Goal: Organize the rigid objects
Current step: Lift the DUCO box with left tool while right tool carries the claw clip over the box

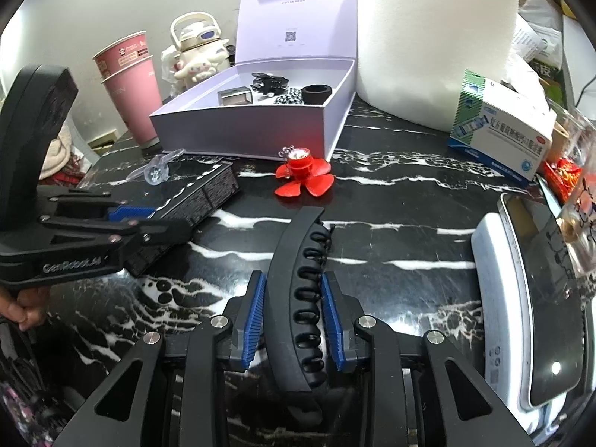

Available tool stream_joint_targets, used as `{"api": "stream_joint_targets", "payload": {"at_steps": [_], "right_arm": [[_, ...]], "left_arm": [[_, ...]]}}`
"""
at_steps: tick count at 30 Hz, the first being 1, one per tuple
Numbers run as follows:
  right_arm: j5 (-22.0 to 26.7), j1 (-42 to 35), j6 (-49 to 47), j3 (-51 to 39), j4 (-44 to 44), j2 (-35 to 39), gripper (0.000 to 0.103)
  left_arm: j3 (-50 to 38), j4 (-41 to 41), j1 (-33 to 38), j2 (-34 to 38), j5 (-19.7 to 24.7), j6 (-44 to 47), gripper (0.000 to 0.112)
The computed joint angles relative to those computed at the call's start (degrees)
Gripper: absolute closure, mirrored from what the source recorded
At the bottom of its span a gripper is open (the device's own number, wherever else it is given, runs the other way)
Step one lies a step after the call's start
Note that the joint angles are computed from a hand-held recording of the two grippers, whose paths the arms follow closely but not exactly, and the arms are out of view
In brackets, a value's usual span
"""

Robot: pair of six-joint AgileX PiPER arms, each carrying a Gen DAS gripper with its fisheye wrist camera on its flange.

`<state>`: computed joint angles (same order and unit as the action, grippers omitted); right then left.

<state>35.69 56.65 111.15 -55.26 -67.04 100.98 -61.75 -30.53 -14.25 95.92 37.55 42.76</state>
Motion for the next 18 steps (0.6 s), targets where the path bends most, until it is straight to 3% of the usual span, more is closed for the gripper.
{"api": "stream_joint_targets", "payload": {"at_steps": [8, 12, 18], "right_arm": [[0.3, 0.9, 2.3, 1.1, -1.3, -0.3, 0.072], [0.0, 0.9, 3.0, 1.4, -2.3, -0.4, 0.058], [0.5, 0.9, 3.1, 1.1, -2.9, 0.0, 0.057]], "left_arm": [[0.9, 0.7, -0.6, -0.7, -0.8, -0.9, 0.094], [0.1, 3.7, -2.5, 0.1, -2.7, -3.7, 0.094], [-0.8, 10.1, -5.7, 0.9, -5.5, -8.6, 0.093]]}}
